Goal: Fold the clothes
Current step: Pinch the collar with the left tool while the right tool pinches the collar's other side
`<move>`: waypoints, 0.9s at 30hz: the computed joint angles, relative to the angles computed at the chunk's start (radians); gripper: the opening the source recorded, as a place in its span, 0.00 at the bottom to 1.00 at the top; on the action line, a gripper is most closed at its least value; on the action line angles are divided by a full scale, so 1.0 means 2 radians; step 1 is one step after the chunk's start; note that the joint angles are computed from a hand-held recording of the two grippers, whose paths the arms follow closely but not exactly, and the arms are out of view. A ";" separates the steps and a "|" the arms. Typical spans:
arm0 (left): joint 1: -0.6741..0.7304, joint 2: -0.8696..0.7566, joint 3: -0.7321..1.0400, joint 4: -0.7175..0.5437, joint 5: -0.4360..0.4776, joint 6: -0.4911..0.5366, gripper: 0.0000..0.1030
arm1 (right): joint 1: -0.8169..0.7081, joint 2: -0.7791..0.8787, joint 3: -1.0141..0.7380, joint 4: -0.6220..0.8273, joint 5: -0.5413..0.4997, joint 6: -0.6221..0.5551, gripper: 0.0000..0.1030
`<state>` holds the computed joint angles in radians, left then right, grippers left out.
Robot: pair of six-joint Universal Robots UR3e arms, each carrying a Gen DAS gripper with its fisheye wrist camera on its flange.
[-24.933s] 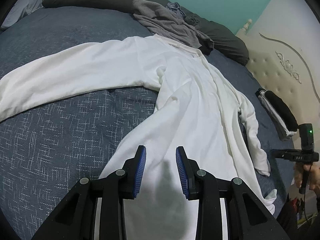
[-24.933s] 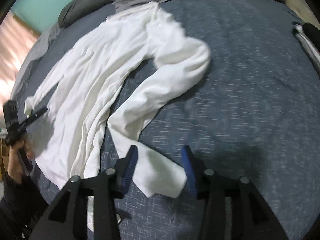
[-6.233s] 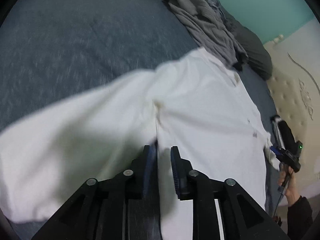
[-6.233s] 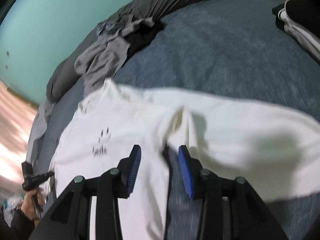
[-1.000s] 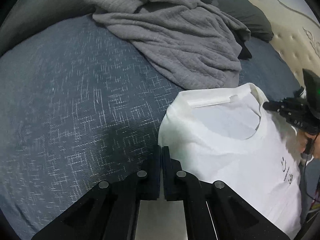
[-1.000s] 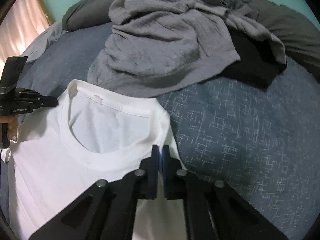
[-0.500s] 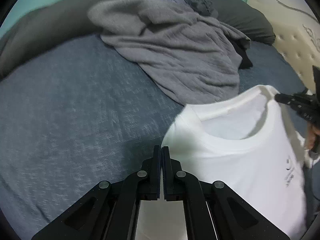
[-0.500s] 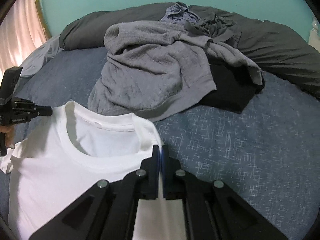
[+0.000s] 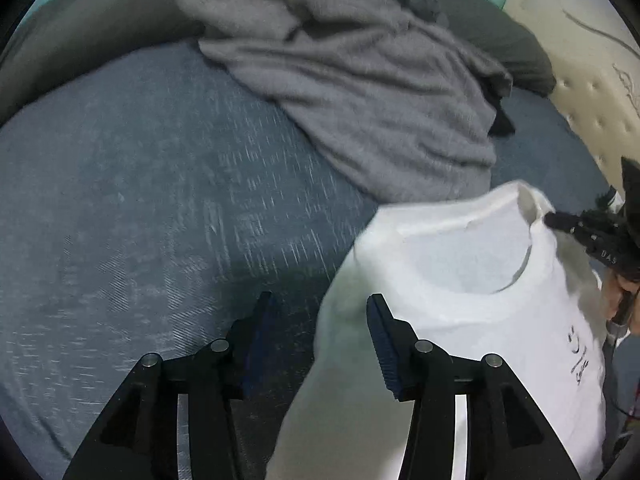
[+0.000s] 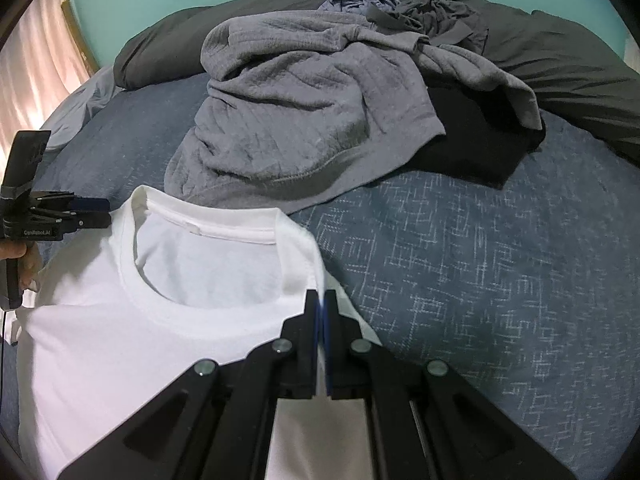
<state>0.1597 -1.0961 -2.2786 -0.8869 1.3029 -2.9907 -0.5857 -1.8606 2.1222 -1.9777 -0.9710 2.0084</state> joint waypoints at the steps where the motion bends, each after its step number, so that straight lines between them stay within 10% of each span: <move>1: -0.004 -0.003 -0.004 0.006 0.001 -0.001 0.48 | -0.001 -0.001 0.003 -0.001 0.001 -0.001 0.01; 3: -0.011 -0.008 -0.010 0.020 0.004 -0.004 0.47 | -0.004 -0.003 0.007 -0.002 0.001 -0.006 0.01; 6: -0.028 -0.012 -0.009 0.021 0.011 0.003 0.05 | -0.010 -0.006 0.011 0.000 0.004 -0.012 0.01; 27: -0.058 -0.023 0.116 0.010 0.111 -0.021 0.03 | 0.022 0.008 -0.066 -0.084 0.037 0.105 0.00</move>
<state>0.0435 -1.1422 -2.0459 -0.8668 1.5243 -3.0317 -0.5424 -1.8438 1.9903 -2.1447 -0.8978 2.2182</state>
